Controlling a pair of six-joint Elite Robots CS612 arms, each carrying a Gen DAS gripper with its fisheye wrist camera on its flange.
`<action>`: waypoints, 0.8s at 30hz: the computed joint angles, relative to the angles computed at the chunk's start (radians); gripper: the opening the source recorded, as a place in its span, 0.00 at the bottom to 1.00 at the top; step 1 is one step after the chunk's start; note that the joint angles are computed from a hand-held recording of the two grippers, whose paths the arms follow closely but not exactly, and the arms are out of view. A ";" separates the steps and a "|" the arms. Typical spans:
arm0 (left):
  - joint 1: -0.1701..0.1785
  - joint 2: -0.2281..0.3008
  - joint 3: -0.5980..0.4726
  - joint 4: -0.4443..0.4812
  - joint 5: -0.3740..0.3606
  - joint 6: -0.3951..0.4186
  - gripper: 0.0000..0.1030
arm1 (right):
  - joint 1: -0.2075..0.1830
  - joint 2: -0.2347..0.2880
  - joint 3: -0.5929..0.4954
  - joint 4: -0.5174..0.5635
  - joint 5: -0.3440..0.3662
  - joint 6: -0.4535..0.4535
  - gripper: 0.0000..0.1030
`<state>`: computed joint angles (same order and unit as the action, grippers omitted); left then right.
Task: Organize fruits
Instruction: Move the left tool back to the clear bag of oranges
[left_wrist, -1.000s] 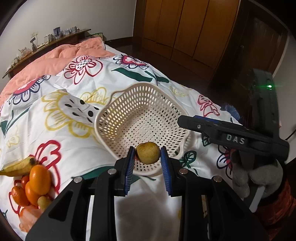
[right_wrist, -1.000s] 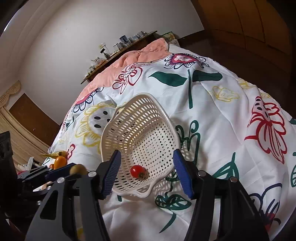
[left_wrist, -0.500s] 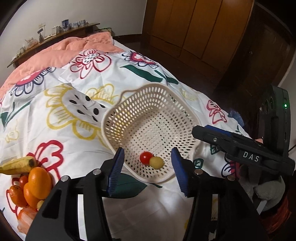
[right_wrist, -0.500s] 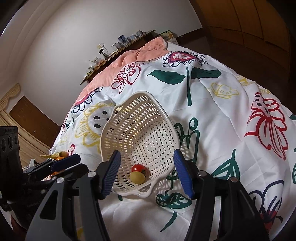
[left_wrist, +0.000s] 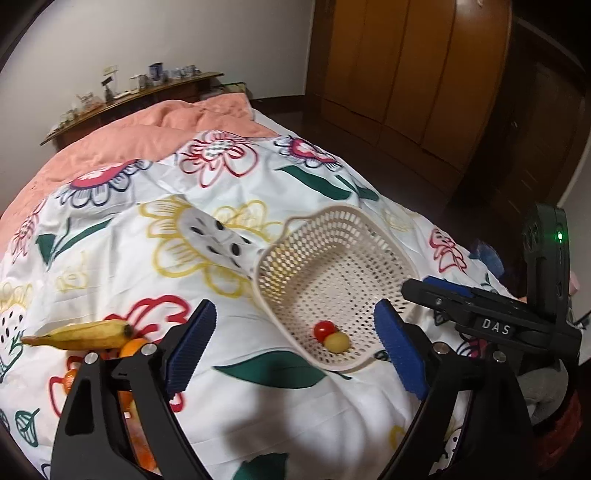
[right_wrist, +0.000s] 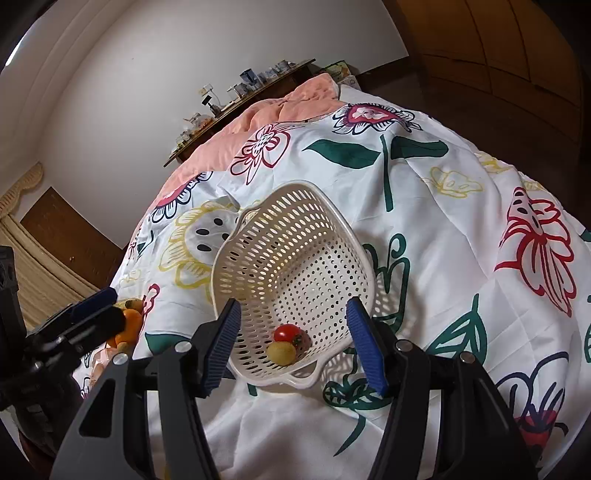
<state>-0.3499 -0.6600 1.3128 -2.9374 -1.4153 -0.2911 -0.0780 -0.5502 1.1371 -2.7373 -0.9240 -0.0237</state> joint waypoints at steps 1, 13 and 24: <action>0.001 -0.004 0.006 -0.006 0.003 -0.005 0.87 | 0.001 -0.001 0.001 0.000 0.001 -0.002 0.58; 0.026 -0.082 0.129 -0.083 0.116 -0.080 0.92 | 0.011 -0.029 0.034 -0.008 0.032 -0.036 0.69; 0.057 -0.146 0.244 -0.148 0.182 -0.168 0.96 | 0.029 -0.058 0.061 0.019 0.064 -0.105 0.73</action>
